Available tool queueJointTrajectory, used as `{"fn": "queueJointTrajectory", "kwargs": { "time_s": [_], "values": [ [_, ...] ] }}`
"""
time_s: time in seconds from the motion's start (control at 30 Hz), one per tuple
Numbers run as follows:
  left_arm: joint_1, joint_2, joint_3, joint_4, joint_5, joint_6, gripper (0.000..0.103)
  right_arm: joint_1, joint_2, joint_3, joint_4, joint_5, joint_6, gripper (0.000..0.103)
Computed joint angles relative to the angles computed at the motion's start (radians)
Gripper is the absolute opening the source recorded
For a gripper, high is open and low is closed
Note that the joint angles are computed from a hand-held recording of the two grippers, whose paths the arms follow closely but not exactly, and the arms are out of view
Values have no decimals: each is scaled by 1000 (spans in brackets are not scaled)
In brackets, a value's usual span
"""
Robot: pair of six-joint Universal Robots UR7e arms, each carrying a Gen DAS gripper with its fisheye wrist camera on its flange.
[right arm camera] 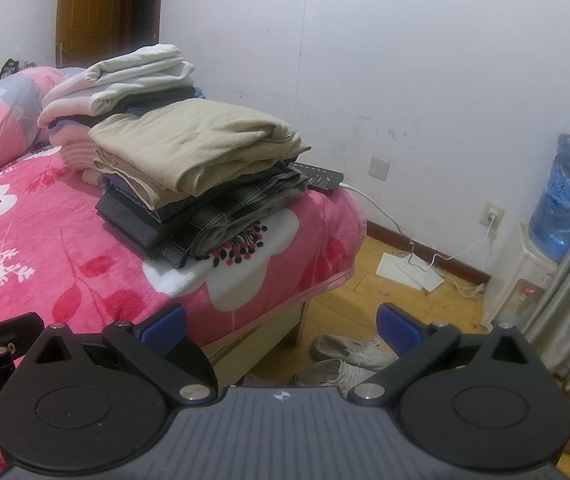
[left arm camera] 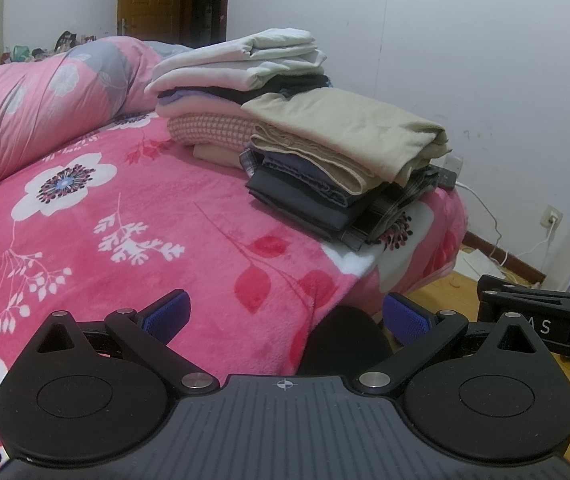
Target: Fold clothes
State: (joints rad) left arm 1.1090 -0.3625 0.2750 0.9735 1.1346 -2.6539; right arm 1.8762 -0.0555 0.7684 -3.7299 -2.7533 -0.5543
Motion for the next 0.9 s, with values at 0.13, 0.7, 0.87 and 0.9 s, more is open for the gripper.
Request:
{"fn": "queueJointTrajectory", "kwargs": {
  "time_s": [0.13,0.7,0.87,0.9],
  "values": [
    [0,-2,3,-2,-1,2,103,-1,-2,3,7,0,8,103],
    [-1,-15,31,-20,0,5,103,-2,-5,10,-5,2,6,103],
    [-3,-19,39,-26,-3,7,103,-6,-13,23,2,2,22,103],
    [-3,-20,42,-29,-4,8,103,-6,-14,24,3,1,24,103]
  ]
}}
